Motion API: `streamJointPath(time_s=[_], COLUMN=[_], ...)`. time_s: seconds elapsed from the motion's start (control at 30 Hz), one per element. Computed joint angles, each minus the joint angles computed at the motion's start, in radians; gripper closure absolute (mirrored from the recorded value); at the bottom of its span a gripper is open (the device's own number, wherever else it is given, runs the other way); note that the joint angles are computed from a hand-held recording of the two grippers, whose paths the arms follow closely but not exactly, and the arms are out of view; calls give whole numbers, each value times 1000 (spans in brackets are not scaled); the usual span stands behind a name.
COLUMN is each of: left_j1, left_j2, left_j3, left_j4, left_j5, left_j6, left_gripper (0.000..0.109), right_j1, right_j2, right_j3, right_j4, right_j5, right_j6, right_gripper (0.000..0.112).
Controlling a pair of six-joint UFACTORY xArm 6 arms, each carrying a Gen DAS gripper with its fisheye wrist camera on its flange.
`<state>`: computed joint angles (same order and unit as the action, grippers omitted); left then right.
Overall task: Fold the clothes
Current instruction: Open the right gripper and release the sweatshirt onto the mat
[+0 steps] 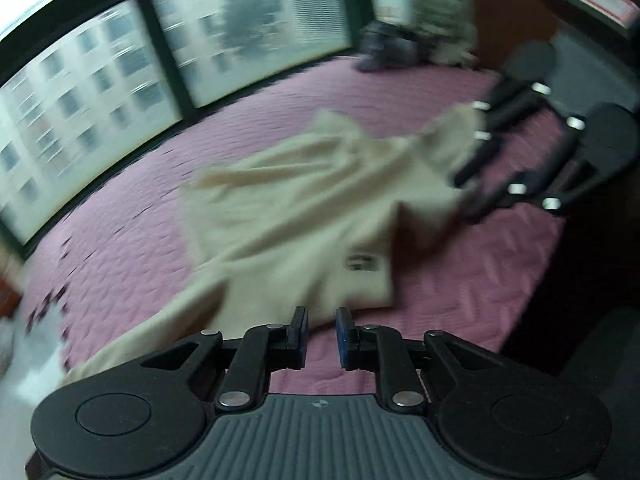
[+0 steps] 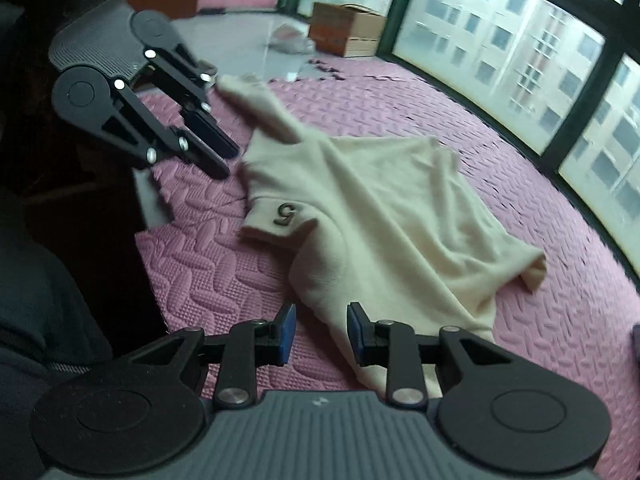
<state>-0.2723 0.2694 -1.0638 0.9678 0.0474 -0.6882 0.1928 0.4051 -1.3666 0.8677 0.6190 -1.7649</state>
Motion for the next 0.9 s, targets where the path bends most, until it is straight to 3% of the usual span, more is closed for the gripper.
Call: streamJointPath(time_s=[0.2, 0.3, 0.4, 0.57, 0.67, 0.73, 0.9], left_j1=[-41, -56, -76, -82, -88, -89, -107], left_j2=[64, 86, 95, 108, 107, 106, 63], left_j3=[-19, -36, -33, -51, -55, -60, -45], left_j4=[-366, -456, -639, -727, -834, -873, -1118], left_j5=[-47, -39, -32, -11, 1, 6, 24], left_j6=[389, 474, 634, 695, 773, 803, 1005], left_gripper=[84, 84, 83, 83, 87, 96, 99], right_j1=[18, 19, 20, 19, 13, 1, -37], right_j2=[26, 35, 47, 71, 89, 102, 116], right_j3=[-10, -17, -25, -47, -77, -107, -175], right_j4=[-7, -3, -6, 15, 20, 8, -8], right_j5=[-35, -39, -37, -28, -17, 22, 140], right_j6=[-13, -27, -37, -60, -26, 24, 127], right_gripper=[85, 85, 85, 86, 95, 101, 104])
